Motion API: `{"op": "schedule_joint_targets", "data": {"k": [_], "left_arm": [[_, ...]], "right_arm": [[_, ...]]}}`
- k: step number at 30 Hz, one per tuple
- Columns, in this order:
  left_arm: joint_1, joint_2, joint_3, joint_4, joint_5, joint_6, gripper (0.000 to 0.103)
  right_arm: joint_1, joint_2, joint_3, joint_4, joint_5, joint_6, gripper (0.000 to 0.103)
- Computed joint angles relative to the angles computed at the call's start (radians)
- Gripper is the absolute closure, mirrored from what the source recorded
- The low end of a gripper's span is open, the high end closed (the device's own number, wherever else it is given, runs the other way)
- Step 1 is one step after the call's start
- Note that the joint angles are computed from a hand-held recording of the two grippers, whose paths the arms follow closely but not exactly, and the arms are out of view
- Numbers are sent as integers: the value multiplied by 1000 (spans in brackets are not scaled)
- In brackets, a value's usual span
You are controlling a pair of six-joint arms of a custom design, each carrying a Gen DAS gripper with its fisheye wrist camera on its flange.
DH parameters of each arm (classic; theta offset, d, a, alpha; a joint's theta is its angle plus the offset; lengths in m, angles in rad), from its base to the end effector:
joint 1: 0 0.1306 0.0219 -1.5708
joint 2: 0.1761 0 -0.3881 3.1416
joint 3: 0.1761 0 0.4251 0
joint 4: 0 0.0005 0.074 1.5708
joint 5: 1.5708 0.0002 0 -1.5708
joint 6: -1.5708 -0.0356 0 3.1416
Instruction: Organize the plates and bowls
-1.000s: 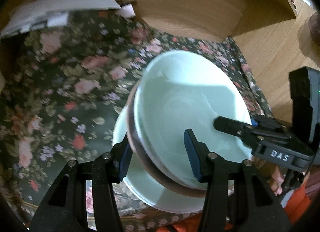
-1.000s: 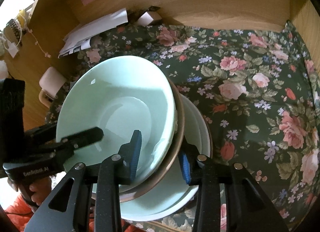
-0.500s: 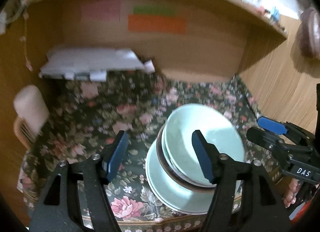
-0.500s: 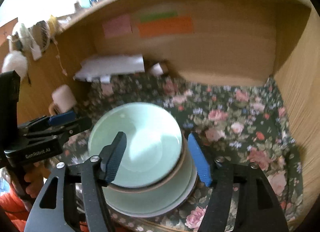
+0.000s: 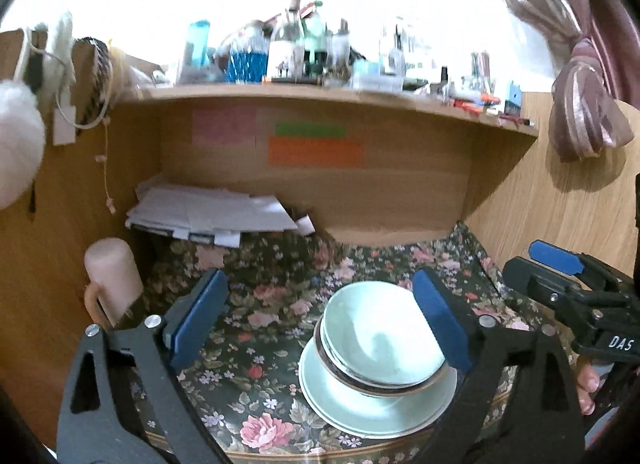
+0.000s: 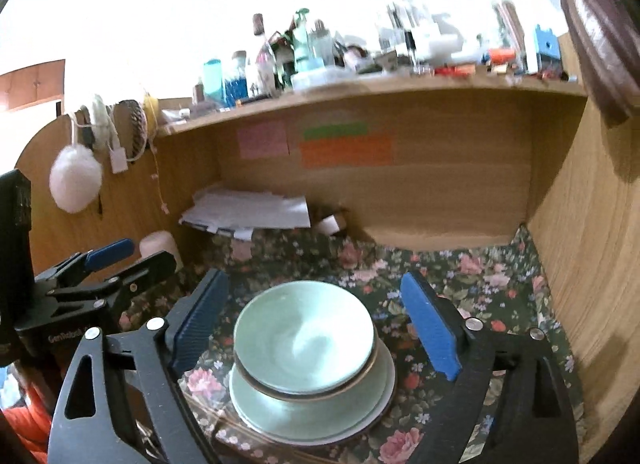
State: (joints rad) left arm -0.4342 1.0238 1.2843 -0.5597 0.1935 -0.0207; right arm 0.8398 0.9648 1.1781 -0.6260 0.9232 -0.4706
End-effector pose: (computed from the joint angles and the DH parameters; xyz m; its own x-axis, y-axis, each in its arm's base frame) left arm 0.3562 -0.1733 0.5695 -0.2554 0.1408 -0.9565 0.5850 0.8102 -0.0369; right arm 0.2639 0.2510 0.5349 -0.2212 0.1631 -0.9615 0.1558 0.9792 0.1302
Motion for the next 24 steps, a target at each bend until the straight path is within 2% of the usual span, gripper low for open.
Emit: {"op": "schedule_joint_targets", "data": {"k": [4,14,24], "left_arm": [[-3,-34,-31,43,-14,-6,2],[1,-57,-51,61,-9,0,0],[-3,-54,-55,62,1,-3,0]], "right_arm": [[30,-10,-8,39,58,26,0],[66,-13,-14,84,104,72,0],[56,-6,-15,81,86,62,0]]}}
